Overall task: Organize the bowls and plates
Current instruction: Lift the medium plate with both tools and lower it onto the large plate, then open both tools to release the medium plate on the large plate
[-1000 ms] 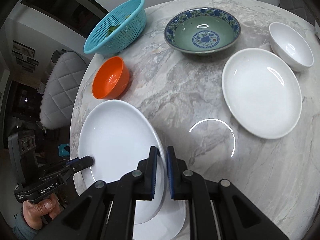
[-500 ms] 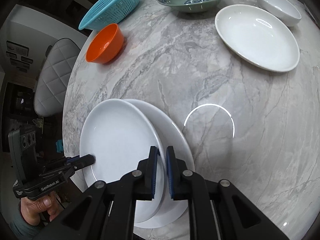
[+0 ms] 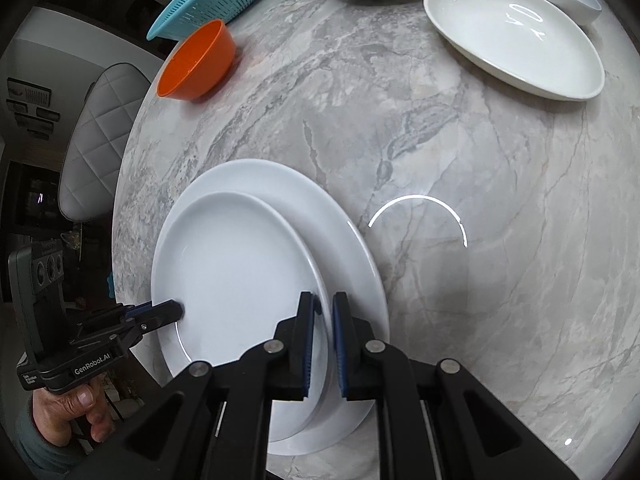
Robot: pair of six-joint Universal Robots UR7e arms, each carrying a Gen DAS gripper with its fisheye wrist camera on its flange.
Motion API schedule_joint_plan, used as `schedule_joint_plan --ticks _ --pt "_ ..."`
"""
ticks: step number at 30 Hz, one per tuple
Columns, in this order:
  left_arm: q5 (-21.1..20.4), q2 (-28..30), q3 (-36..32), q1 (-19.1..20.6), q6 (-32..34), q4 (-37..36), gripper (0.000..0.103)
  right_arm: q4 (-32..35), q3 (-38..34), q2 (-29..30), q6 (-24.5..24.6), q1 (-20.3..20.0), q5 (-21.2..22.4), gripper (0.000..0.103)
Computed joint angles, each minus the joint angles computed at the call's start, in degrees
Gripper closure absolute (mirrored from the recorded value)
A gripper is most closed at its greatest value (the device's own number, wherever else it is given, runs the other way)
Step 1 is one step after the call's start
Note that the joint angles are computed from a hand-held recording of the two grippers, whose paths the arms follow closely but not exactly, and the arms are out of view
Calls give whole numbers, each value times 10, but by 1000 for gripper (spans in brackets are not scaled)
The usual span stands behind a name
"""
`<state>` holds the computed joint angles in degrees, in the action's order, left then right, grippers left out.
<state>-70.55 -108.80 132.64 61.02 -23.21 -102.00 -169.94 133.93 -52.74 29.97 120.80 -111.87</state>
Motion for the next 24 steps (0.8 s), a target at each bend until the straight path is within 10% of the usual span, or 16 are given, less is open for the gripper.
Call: schedule_joint_plan --ticks 17,20,24 --pt "20 3 10 -13 4 -16 91 18 -15 17 -36 35 -56 89" --pt "11 -10 14 -11 10 -26 79 15 -16 23 -45 44 -71 88" --pt "2 -34 22 -26 29 -44 37 11 -20 32 -53 54 -80 78"
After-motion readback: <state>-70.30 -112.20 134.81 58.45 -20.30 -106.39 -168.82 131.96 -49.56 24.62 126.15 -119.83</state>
